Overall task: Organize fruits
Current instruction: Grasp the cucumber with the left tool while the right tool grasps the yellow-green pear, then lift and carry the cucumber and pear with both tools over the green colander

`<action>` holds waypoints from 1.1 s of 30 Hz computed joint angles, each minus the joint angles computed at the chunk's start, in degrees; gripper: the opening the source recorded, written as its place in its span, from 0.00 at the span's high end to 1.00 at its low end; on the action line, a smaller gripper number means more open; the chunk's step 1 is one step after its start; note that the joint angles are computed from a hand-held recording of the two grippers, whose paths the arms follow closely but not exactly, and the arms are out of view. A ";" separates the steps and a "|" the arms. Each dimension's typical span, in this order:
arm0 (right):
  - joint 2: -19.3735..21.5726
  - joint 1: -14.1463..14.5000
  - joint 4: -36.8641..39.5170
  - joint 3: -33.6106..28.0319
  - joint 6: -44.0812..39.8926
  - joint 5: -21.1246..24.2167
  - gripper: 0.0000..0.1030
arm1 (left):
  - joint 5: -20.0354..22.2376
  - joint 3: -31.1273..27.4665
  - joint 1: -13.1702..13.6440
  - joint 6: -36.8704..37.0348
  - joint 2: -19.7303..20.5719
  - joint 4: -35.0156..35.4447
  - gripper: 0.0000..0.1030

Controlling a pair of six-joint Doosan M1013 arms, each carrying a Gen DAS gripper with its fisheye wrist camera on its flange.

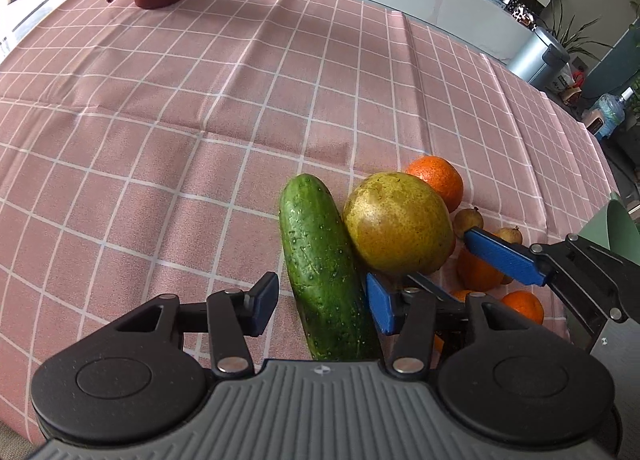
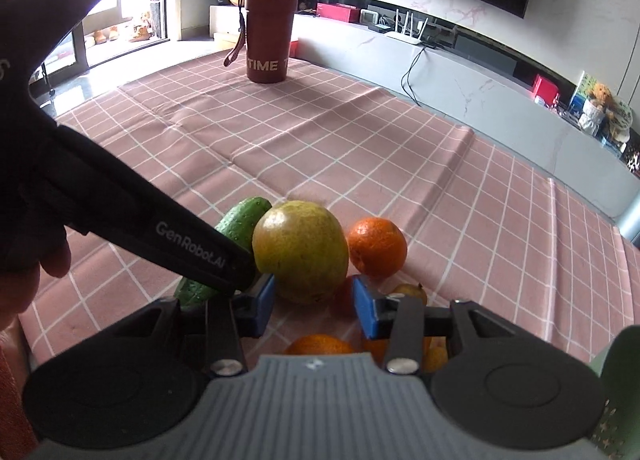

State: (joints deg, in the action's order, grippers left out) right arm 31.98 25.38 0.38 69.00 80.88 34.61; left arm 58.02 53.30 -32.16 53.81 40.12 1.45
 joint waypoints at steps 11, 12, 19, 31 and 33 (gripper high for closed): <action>1.76 1.61 -6.28 -0.87 -1.72 -3.97 0.45 | -3.34 4.32 1.04 -0.25 -2.89 -0.73 0.39; 1.94 1.68 -6.88 -1.01 -1.63 -4.02 0.44 | -3.49 4.34 1.21 0.06 -2.78 -1.49 0.37; 2.47 1.84 -9.23 -1.36 0.55 -4.02 0.43 | -5.22 4.44 2.04 0.90 -1.94 -6.47 0.33; 2.06 1.87 -11.43 -0.28 5.85 -4.97 0.43 | -10.24 7.13 1.74 1.75 -3.08 -7.97 0.57; 1.78 1.71 -10.17 -0.06 5.95 -4.91 0.44 | -10.78 7.68 1.69 1.40 -3.43 -7.71 0.57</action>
State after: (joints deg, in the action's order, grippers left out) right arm 33.76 27.09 -9.79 68.93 86.84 29.71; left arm 47.23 60.98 -30.47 55.20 36.69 -6.26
